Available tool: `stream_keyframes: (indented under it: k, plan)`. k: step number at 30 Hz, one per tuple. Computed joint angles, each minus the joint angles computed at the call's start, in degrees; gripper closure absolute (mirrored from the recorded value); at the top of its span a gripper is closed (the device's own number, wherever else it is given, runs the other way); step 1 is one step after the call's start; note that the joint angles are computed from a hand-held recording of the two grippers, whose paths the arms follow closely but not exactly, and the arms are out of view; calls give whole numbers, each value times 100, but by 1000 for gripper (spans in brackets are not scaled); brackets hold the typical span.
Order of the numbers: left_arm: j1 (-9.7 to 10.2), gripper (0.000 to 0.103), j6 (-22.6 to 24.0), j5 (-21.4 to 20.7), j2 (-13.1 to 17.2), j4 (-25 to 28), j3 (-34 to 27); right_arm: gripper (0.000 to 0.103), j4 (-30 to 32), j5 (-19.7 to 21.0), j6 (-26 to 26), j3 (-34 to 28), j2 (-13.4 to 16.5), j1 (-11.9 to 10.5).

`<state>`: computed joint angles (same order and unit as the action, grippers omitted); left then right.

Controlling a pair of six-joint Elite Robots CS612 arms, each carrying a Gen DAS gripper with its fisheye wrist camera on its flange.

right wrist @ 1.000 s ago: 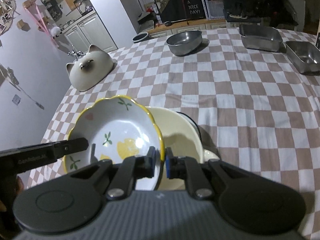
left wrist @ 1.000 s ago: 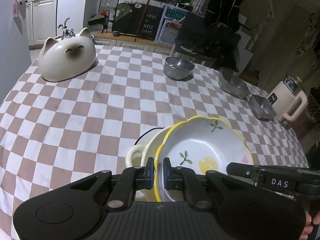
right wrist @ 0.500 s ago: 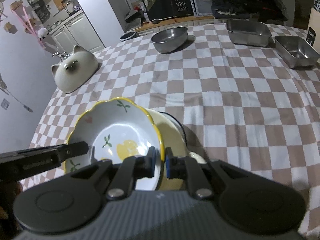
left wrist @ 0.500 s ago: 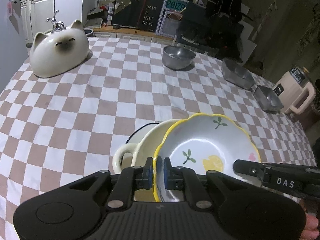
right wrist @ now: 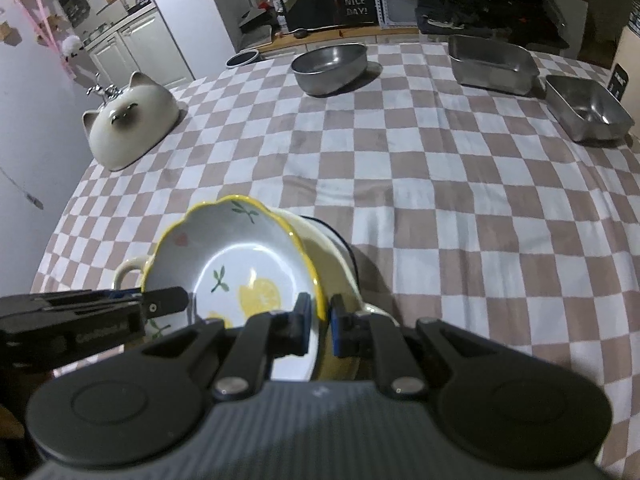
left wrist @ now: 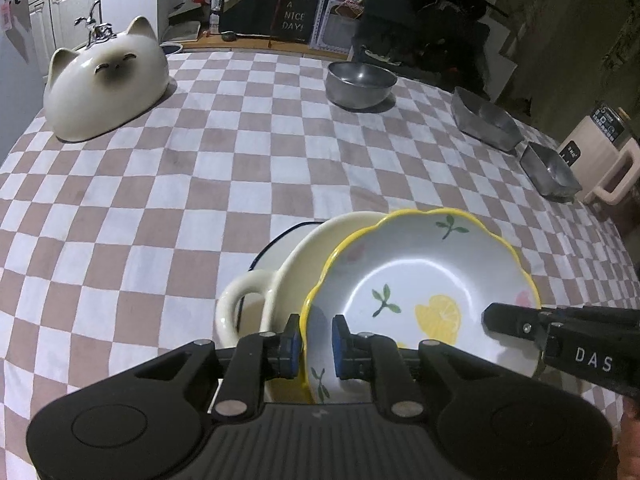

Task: Organize plates and bowls
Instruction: 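Lower the floral bowl with both grippers into the cream bowl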

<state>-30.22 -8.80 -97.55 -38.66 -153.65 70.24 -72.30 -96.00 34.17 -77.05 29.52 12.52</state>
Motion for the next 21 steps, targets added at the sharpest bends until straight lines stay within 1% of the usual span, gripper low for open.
stream_keyframes:
  k: [4, 8, 13, 21]
  plan:
    - [36, 87, -81, -85, -12, -10, 22, 90, -10, 17, -111, 63, -26, 9]
    - [37, 87, -45, -94, -34, 27, 47, 90, 11, 40, -155, 88, -33, -6]
    - [30, 86, -30, -65, -65, 192, 59, 90, 25, 102, -210, 110, -35, -23]
    - [53, 85, -72, -17, -105, 240, 105, 90, -18, 199, -339, 143, -33, -29]
